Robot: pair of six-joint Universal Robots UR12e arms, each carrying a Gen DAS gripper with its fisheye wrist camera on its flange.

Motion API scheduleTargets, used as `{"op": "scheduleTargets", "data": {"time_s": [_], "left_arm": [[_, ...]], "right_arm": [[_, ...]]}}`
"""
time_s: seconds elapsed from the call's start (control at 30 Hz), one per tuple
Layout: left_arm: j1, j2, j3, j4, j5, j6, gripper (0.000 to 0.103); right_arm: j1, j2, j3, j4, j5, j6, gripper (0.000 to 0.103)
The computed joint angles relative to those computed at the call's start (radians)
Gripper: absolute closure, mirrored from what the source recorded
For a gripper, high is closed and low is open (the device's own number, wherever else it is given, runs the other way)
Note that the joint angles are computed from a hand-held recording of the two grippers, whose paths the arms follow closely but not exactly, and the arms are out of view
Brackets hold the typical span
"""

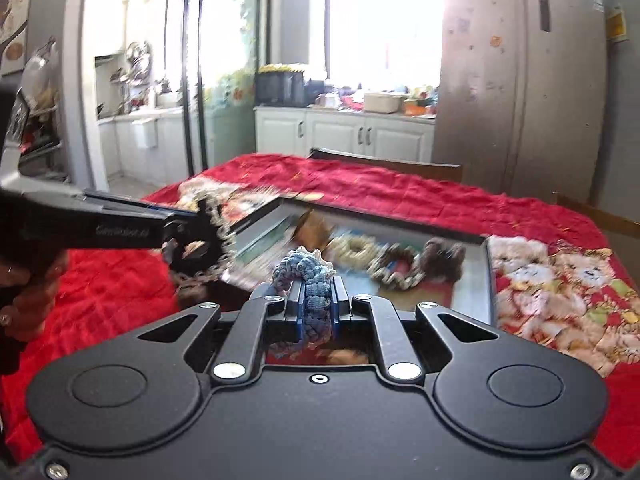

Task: Organize objects
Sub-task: 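Carry blue ring in right tool over tray while left tool carries scrunchie, then lower and open right tool releasing blue ring while left tool releases scrunchie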

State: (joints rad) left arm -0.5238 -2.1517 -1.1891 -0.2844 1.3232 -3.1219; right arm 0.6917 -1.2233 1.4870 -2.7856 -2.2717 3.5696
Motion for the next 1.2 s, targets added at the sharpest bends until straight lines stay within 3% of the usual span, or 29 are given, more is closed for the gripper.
{"op": "scheduleTargets", "data": {"time_s": [0.23, 0.53, 0.83, 1.2], "left_arm": [[-0.013, -0.059, 0.109, -0.041, 0.018, -0.003, 0.090], [-0.039, -0.147, 0.248, -0.145, 0.070, 0.003, 0.090], [-0.035, -0.188, 0.300, -0.186, 0.125, -0.019, 0.089], [-0.033, -0.215, 0.344, -0.263, 0.123, -0.021, 0.089]], "right_arm": [[-0.033, 0.005, -0.023, -0.005, -0.053, 0.020, 0.091], [-0.085, 0.035, -0.061, 0.021, -0.062, 0.042, 0.091], [-0.129, 0.076, -0.052, -0.029, 0.022, 0.133, 0.091], [-0.151, 0.092, -0.042, -0.015, 0.069, 0.194, 0.091]]}}
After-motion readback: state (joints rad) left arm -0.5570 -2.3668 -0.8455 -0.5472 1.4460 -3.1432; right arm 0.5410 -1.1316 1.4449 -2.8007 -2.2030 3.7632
